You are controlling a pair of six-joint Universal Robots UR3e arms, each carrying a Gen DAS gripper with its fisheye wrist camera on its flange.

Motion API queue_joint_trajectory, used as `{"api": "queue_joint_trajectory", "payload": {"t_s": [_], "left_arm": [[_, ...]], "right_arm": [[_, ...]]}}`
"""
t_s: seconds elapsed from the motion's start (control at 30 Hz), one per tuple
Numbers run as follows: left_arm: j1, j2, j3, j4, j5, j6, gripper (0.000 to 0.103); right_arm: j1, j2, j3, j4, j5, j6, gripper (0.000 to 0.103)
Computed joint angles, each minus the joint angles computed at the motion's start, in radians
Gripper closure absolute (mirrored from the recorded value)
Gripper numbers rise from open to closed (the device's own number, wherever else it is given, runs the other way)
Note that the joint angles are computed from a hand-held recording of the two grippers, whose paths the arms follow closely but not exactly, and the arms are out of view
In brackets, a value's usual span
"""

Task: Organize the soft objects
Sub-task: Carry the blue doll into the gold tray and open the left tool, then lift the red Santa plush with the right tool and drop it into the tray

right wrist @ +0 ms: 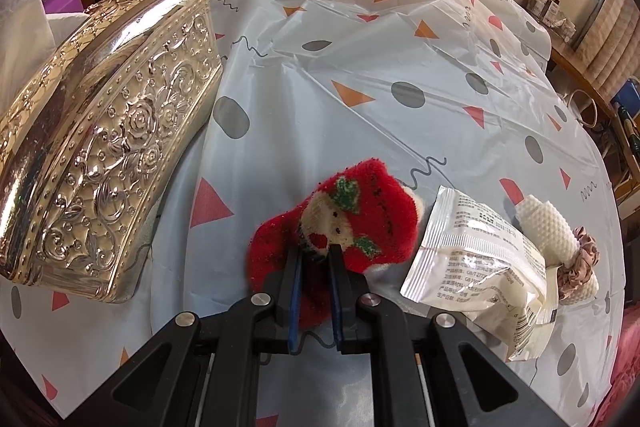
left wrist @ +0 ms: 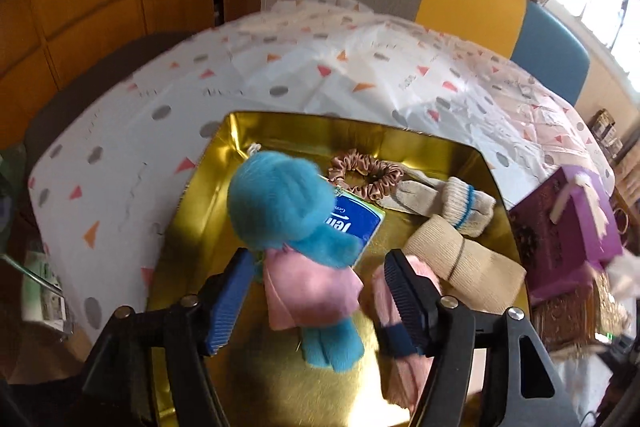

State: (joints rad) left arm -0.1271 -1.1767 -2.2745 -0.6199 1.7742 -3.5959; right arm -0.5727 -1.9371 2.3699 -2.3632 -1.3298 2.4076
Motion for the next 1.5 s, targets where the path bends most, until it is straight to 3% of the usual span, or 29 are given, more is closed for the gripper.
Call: {"api": "queue_joint_trajectory", "payload": {"t_s": [0.23,0.43,0.7,1.03,1.27,1.5], "left_arm": [[-0.112,0.111,-0.029,-0.022,0.091,-0.008,0.028],[-0.191,0.183,-0.031,-0.070,0.117,-0.047,0.024],[-0.332,0.168,-0.008,-0.078,0.210,-0.106,0.023],[-0.405,0.145,-0.027,-0.040,0.221,-0.095,0.022],[-0.376,0.165,-0.067,-0.029,0.177,-0.074,0.022],[-0.355,0.175,-0.087,-0.029,0.162,-0.072,0.022]], "right_arm": [[0.008,0.009,0.004,-0.021,-0.001,0.027,0.092],[0.020,0.030,-0.009,-0.034,-0.008,0.062,0.093],[0.036,0.052,-0.011,-0.088,-0.049,0.129,0.094],[0.114,0.048,0.033,-0.186,-0.141,0.209,0.094],[0.012,-0.003,0.005,-0.088,-0.047,0.299,0.095],[-0.115,-0.107,-0.038,0.042,0.088,0.312,0.095]]}}
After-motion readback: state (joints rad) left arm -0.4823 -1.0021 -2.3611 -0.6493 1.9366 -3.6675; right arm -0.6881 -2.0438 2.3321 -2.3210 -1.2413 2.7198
